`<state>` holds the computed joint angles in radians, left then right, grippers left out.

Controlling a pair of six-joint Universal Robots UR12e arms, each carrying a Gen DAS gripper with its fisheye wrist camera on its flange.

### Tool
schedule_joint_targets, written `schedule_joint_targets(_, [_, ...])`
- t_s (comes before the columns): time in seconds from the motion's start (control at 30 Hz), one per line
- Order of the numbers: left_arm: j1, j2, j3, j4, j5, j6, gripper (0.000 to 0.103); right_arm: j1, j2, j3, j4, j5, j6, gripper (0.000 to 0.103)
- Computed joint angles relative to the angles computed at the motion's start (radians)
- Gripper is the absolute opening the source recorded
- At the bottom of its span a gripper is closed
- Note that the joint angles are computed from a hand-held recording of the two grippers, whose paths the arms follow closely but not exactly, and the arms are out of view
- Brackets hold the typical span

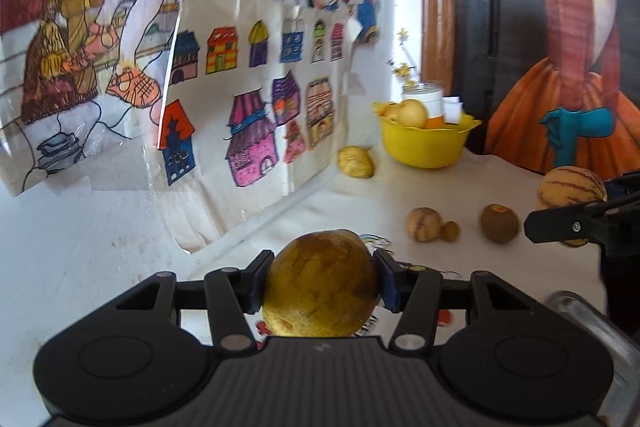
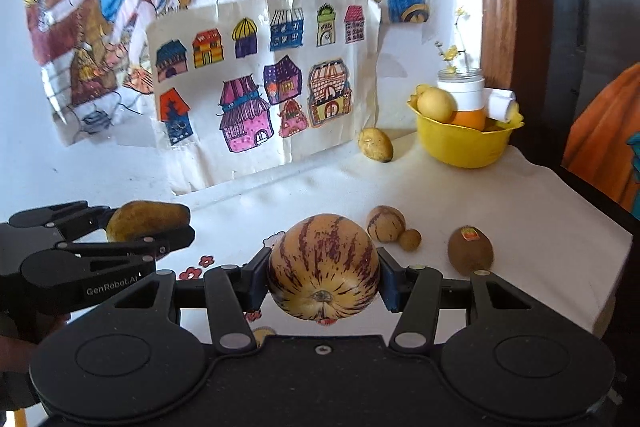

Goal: Organize fruits
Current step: 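Carry the yellow fruit with the left gripper while the right carries the pepino to the tray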

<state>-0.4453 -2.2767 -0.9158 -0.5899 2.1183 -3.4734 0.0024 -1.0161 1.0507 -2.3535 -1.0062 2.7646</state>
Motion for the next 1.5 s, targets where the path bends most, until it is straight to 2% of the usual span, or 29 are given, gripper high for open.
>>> schedule_joint_targets(0.27, [-0.043, 0.025, -0.034, 0.015, -0.005, 0.004, 0.058, -0.036, -0.096, 0.137, -0.051, 0.017, 0.016, 0.055])
schedule_joint_targets(0.63, [-0.085, 0.052, -0.077, 0.003, -0.015, -0.023, 0.058, -0.076, -0.18, 0.253, -0.096, 0.057, 0.03, 0.055])
schedule_joint_targets(1.5, [-0.127, 0.056, -0.074, 0.03, -0.038, 0.014, 0.058, -0.121, -0.255, 0.342, -0.199, 0.104, 0.087, 0.055])
